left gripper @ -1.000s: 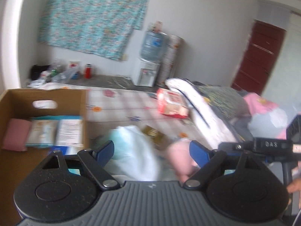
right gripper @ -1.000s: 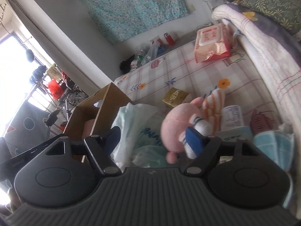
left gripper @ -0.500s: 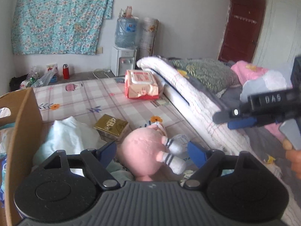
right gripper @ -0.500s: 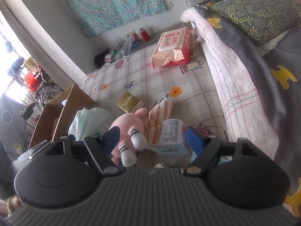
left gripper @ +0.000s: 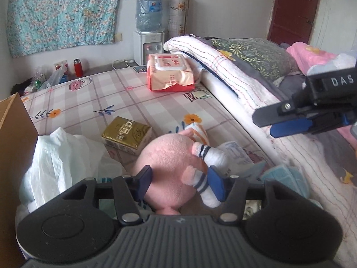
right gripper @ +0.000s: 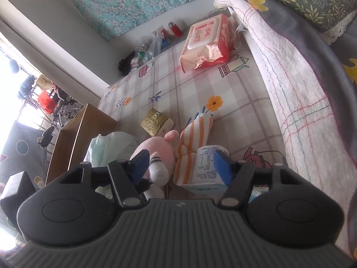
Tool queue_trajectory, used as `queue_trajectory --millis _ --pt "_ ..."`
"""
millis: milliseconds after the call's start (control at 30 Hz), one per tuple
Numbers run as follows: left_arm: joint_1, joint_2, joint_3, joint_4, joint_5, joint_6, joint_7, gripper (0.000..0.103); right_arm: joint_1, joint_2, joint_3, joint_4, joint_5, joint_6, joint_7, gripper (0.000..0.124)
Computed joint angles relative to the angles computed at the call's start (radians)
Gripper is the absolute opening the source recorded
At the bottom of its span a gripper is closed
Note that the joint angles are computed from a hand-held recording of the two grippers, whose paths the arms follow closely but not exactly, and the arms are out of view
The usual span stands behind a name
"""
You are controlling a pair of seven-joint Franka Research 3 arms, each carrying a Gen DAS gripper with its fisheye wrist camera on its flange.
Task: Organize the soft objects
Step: 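Move both tools back over the bed toward the pink plush toy, then grasp the pink plush toy with the right tool and lift it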
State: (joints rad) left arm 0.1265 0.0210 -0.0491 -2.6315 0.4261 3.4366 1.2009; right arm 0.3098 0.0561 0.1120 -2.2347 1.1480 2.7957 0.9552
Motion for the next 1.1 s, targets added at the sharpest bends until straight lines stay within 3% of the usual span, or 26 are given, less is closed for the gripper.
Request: queue_trajectory --millis 200,400,500,567,700,933,1000,1100 --pt "0.085 0.041 -0.022 0.069 0.199 -0.021 -0.192 0.056 -0.023 0.059 0.002 0.061 0.049 -0.046 -0.028 0.06" --pt "0.108 0.052 -0.033 0.091 0.259 -0.027 -0.233 0.056 -0.038 0.079 0.014 0.099 0.11 -0.073 -0.07 0.061" --pt "0.197 0.059 -0.085 0.121 0.441 -0.014 -0.397 0.056 -0.038 0.054 0.01 0.077 0.104 -0.061 -0.067 0.061" --pt "0.217 0.053 -0.085 0.128 0.53 0.005 -0.482 0.058 -0.034 0.024 0.006 0.046 0.101 -0.041 -0.073 0.061" --pt "0.183 0.016 -0.03 0.086 0.563 0.085 -0.498 0.06 -0.021 -0.055 -0.009 -0.042 0.073 0.002 -0.056 0.061" --pt "0.146 -0.013 0.05 0.071 0.805 0.203 -0.686 0.06 0.005 -0.179 -0.047 -0.199 0.079 0.031 -0.016 0.062" --pt "0.136 -0.025 0.054 0.048 0.773 0.194 -0.651 0.06 0.012 -0.193 -0.059 -0.218 0.09 0.021 -0.019 0.062" --pt "0.117 -0.048 0.05 -0.004 0.629 0.165 -0.518 0.058 0.023 -0.18 -0.07 -0.193 0.137 -0.018 -0.052 0.062"
